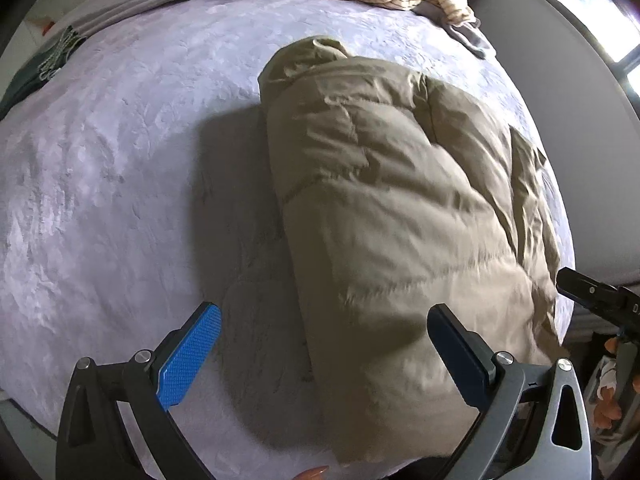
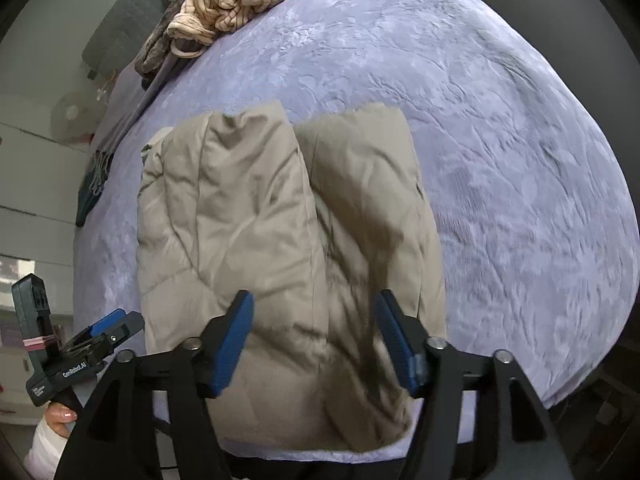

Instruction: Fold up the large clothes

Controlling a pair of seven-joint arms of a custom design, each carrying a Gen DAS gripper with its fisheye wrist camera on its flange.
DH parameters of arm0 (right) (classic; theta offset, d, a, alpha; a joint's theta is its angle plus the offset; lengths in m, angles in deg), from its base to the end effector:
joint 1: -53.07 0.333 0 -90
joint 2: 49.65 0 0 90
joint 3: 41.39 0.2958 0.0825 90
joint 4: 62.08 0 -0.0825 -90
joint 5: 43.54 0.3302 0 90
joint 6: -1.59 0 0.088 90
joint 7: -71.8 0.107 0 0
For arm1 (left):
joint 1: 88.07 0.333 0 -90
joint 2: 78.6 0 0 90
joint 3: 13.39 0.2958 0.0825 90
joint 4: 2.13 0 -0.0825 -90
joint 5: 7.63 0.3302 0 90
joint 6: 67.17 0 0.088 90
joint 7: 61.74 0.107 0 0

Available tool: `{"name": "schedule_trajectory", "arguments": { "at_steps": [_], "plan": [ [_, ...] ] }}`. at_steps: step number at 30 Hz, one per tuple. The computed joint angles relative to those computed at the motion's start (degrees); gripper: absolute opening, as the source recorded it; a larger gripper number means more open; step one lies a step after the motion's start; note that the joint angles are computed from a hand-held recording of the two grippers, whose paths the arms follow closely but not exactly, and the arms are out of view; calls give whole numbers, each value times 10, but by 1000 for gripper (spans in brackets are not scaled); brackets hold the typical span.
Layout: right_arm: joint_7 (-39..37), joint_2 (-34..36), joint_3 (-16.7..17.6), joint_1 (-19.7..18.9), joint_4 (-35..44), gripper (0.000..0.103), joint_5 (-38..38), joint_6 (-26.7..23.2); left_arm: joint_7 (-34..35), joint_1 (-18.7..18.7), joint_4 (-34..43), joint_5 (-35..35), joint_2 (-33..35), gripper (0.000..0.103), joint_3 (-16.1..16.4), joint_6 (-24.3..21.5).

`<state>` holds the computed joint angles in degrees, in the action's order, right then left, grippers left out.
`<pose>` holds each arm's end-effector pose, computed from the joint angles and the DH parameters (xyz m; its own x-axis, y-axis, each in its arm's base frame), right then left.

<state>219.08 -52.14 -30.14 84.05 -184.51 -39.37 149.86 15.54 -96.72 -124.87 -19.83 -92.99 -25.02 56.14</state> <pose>0.3890 0.3529 0.4859 -0.2328 -0.8738 -0.4269 -0.9146 0.3460 -0.2095 0.4258 -0.1742 0.5316 -0.0587 -0.9777 0.2017 -0.9780 0.0158 -0.2078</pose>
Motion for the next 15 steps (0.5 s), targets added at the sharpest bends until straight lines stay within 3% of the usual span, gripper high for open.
{"name": "schedule_trajectory", "arguments": {
  "at_steps": [7, 10, 15],
  "plan": [
    [-97, 17, -13, -17, 8, 73, 64, 11, -26, -4, 34, 9, 38, 103, -4, -3],
    [-142, 18, -18, -26, -3, 81, 99, 33, -8, -6, 36, -37, 52, 103, 8, 6],
    [-213, 13, -26, -37, -43, 82, 190, 82, 49, 3, 21, -144, 74, 103, 30, 33]
  ]
}}
